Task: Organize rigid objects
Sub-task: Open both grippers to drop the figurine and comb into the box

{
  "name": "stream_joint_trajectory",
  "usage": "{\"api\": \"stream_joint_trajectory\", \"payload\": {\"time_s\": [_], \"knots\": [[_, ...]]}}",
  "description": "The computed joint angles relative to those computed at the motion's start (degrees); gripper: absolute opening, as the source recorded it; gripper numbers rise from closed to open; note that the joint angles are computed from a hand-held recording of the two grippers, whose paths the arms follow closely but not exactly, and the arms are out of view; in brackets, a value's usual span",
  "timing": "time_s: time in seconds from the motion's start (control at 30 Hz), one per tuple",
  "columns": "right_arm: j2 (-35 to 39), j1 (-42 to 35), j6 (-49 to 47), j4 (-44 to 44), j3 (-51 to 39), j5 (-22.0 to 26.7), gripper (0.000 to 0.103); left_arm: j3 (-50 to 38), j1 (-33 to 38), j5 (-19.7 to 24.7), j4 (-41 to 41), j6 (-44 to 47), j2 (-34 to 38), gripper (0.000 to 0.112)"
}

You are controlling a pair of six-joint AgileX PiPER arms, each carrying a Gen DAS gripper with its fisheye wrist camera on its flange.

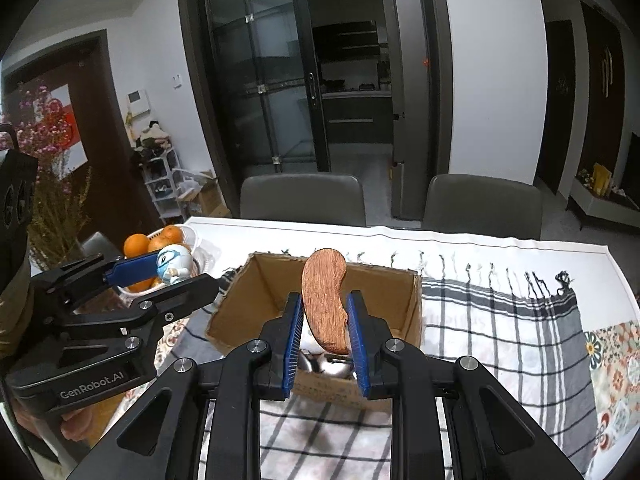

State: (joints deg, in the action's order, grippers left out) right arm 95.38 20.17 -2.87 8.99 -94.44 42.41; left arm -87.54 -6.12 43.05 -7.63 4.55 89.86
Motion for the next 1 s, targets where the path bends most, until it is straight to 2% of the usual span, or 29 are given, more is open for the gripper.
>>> {"api": "stream_joint_trajectory", "payload": {"time_s": [0.37,0.57,0.73,1.0], "knots": [[10.69,-0.66,1.75,-0.74,-13.25,8.22,0.024,-13.15,1.14,7.92,1.71,-2.33,11.34,0.052],[17.88,-1.08,2.83,-1.78,-22.9,14.51,0.024,-18.68,1.38,12.52,2.23,-2.43,17.24,0.052],[22.64,-1.0,3.04,-3.27,-28.14,18.86,0.024,-18.77,1.43,13.61,2.73,-3.01,19.65,0.052],[25.22,-0.97,3.54,-3.77,-28.02,20.49,0.024,-16.09,0.52,13.43,4.19,-4.98,20.46,0.054]]}}
